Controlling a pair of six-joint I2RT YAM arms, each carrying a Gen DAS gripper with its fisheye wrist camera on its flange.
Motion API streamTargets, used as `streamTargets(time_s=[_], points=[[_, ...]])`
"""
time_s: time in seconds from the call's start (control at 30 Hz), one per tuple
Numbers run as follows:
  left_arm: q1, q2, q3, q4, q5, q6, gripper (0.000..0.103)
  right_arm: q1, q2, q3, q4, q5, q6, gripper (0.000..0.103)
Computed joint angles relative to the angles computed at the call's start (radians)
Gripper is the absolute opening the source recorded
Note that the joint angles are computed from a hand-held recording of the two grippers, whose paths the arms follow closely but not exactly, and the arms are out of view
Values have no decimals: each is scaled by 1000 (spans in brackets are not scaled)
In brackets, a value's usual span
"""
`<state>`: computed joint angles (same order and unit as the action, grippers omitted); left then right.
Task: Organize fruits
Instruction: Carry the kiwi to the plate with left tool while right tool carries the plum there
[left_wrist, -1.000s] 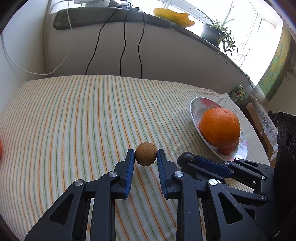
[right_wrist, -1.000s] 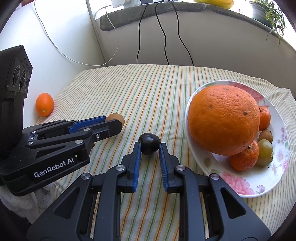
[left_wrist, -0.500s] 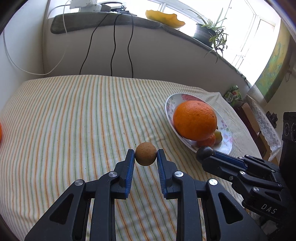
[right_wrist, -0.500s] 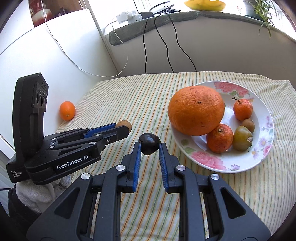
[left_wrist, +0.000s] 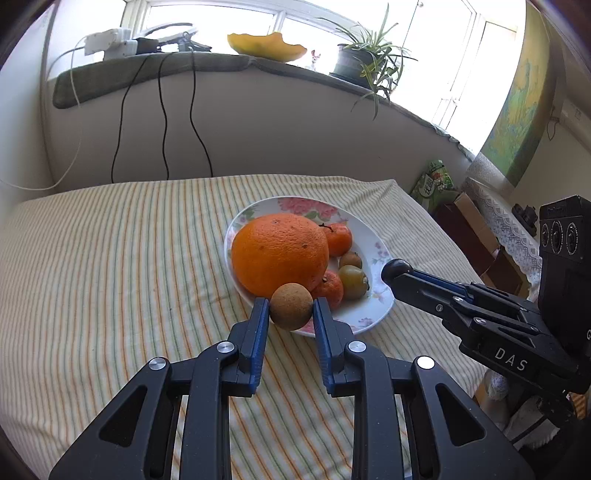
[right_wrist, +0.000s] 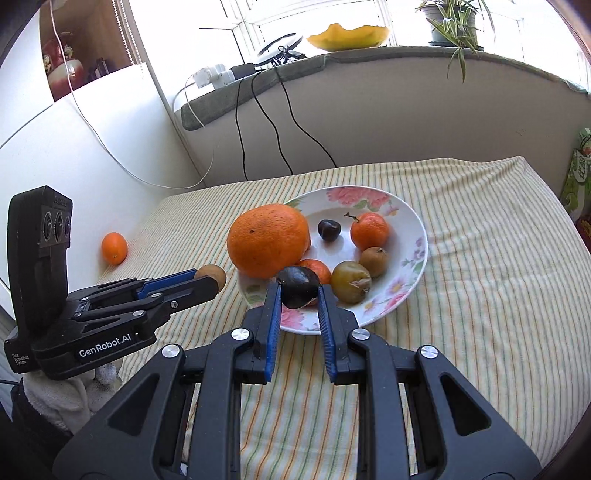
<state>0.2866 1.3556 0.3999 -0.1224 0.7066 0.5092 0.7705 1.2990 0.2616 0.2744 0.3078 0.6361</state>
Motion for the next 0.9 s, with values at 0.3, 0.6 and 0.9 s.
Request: streamTargets(time_s=[0.3,0.6,0.9], points=[[-201,-63,-18,106,-105,-163,23,-196,-65,-35,9,-103,-130,21],[-330,-63,1,149,-179,-241,23,-303,-10,-39,73,-179,-199,21],[-352,-64,12,145,-195,-253,23,-336,45,-19,105,-206,-224,21]])
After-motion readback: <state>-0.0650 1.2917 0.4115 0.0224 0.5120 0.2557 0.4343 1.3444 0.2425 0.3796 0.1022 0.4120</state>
